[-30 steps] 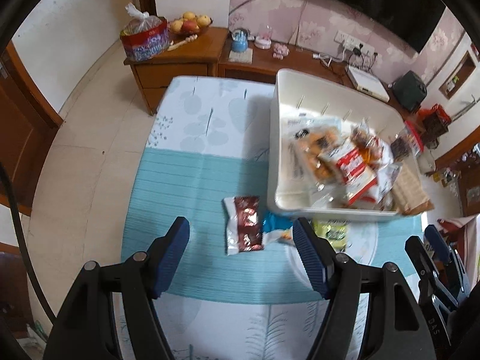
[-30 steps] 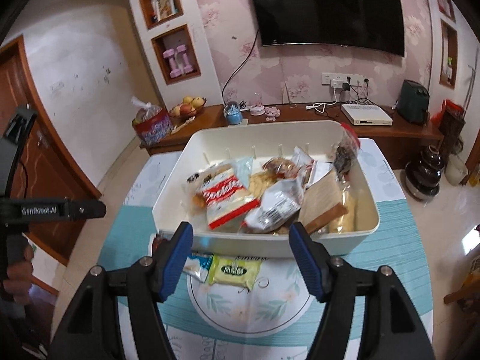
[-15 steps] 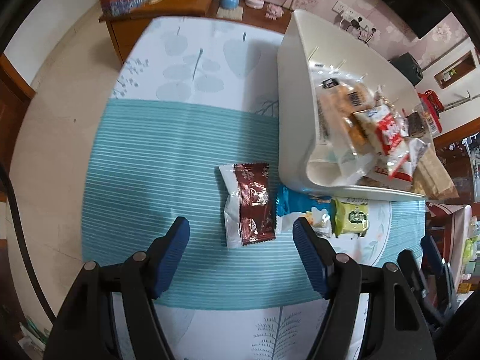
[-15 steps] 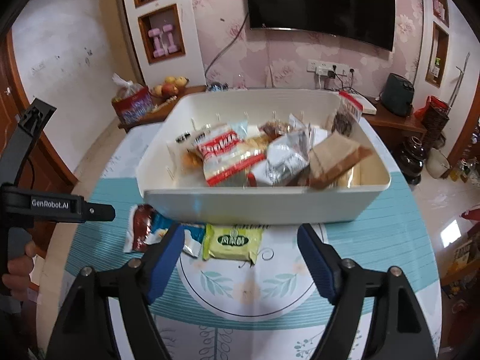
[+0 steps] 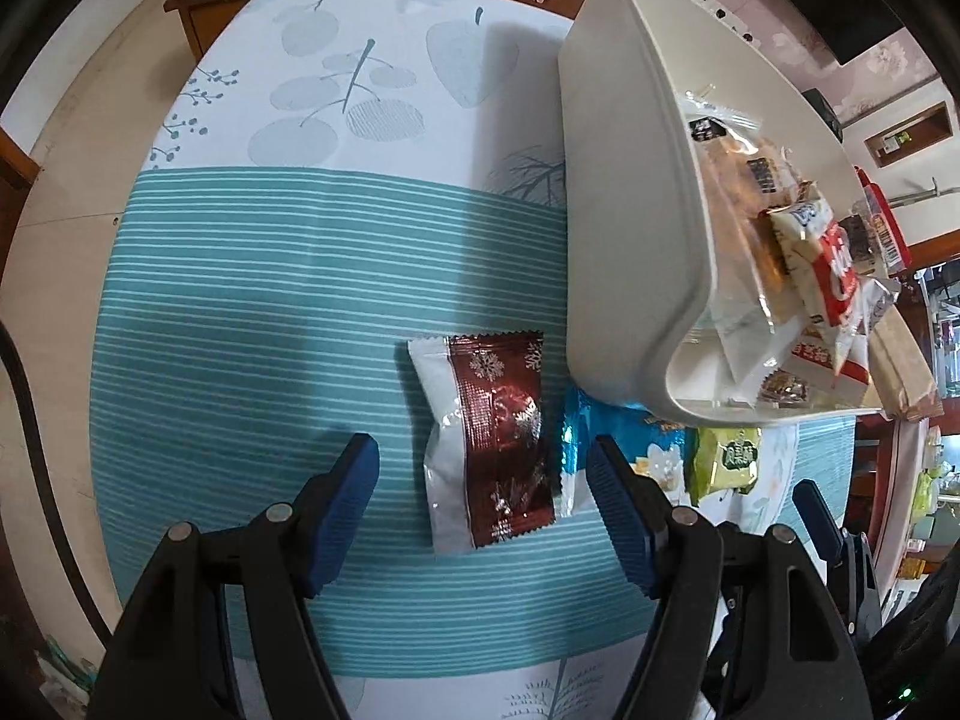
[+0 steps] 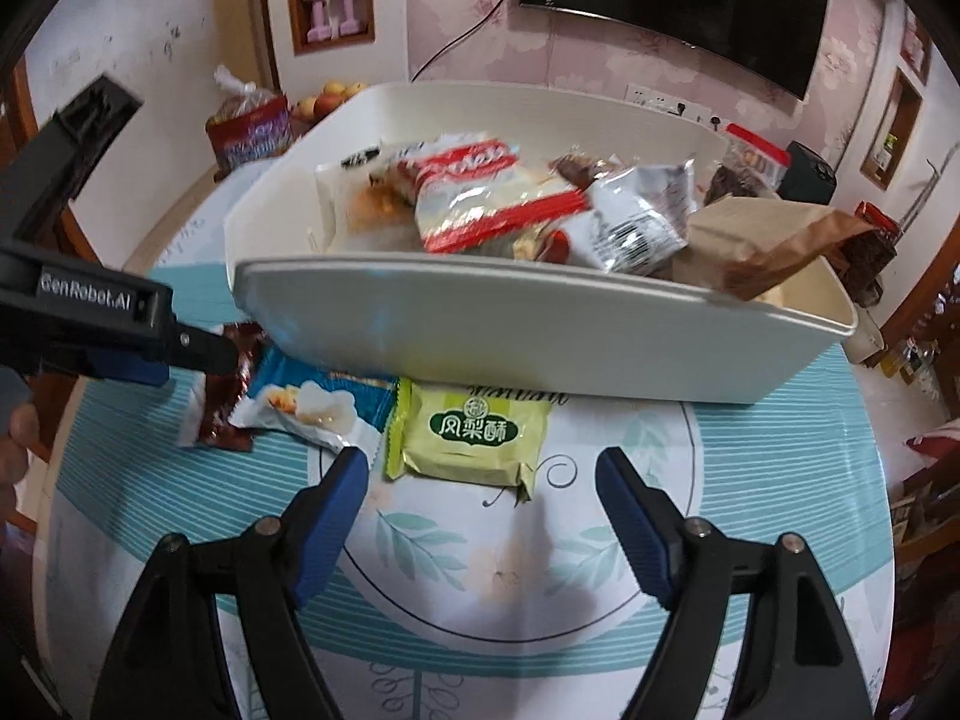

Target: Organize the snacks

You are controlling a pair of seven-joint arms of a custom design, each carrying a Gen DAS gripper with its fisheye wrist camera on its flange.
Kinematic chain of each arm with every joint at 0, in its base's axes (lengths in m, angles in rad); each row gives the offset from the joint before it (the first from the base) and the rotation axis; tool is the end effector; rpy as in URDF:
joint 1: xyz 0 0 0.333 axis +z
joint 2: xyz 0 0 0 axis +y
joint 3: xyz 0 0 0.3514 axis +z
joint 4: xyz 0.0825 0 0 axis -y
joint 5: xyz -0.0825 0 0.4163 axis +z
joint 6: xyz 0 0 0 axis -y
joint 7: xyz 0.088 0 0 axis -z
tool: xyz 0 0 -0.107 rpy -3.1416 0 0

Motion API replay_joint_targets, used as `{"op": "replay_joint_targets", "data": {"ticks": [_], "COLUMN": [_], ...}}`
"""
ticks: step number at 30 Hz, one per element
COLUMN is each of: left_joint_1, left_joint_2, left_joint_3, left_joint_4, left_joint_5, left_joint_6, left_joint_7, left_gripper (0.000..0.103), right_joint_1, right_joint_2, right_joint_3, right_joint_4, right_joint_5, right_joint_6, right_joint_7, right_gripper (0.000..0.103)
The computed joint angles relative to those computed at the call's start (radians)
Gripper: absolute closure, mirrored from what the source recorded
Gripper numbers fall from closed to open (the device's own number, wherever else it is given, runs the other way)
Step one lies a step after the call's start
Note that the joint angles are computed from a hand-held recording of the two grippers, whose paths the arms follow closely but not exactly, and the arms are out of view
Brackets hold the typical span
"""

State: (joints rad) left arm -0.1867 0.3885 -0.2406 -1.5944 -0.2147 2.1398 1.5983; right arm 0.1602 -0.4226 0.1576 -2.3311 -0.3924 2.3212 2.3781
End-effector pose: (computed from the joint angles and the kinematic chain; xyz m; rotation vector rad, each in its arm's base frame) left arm 0.6673 -0.2882 0.4525 1.7276 -2.4144 0.4357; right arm 0.4521 0.1502 0.5636 -1.6661 2.2095 -0.6818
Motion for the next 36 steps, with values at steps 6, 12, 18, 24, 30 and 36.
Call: {"op": "replay_joint_targets", "data": {"ticks": [6, 12, 18, 24, 30, 36], "left_joint_1": [-0.007, -0.014, -0.023, -0.032, -0.028, -0.024], "left_joint_2": [0.024, 0.045, 0.056, 0.055, 0.065, 0.078], "left_joint_3": [0.003, 0.003, 0.003, 0.008, 0.008, 0.005], "left_joint_4": [0.014, 0.028, 0.042, 0.046, 0.054, 0.076], "left_joint_5": [0.015, 0.034, 0.05, 0.072, 0.074, 0.065], "left_joint_6": [-0.001, 0.009, 0.016, 0.025, 0.025, 0.008], "left_joint_7": [-0.007, -0.012, -0.023, -0.055, -0.065, -0.069], "left_gripper": [0.033, 0.033, 0.045, 0.063, 0.068, 0.077], "right_joint_1": [0.007, 0.021, 0.028, 0.023, 0.014, 0.018], "right_joint_2": [0.037, 0.066, 0.063, 0.053, 0.043, 0.033], "right_joint_3": [0.004, -0.006, -0.012, -0.021, -0.013, -0.029], "right_joint_4": [0.012, 0.019, 0.005, -0.007, -0.013, -0.026], "right_joint_5": [-0.013, -0.018, -0.017, -0.007, -0.009, 0.011], "right_joint_6": [-0.009, -0.024, -0.004, 0.012, 0.013, 0.043], "right_joint_7": [-0.016, -0.036, -0.043, -0.064, -0.065, -0.111], "right_gripper": [0.024, 0.024, 0.024, 0.024, 0.024, 0.03]}}
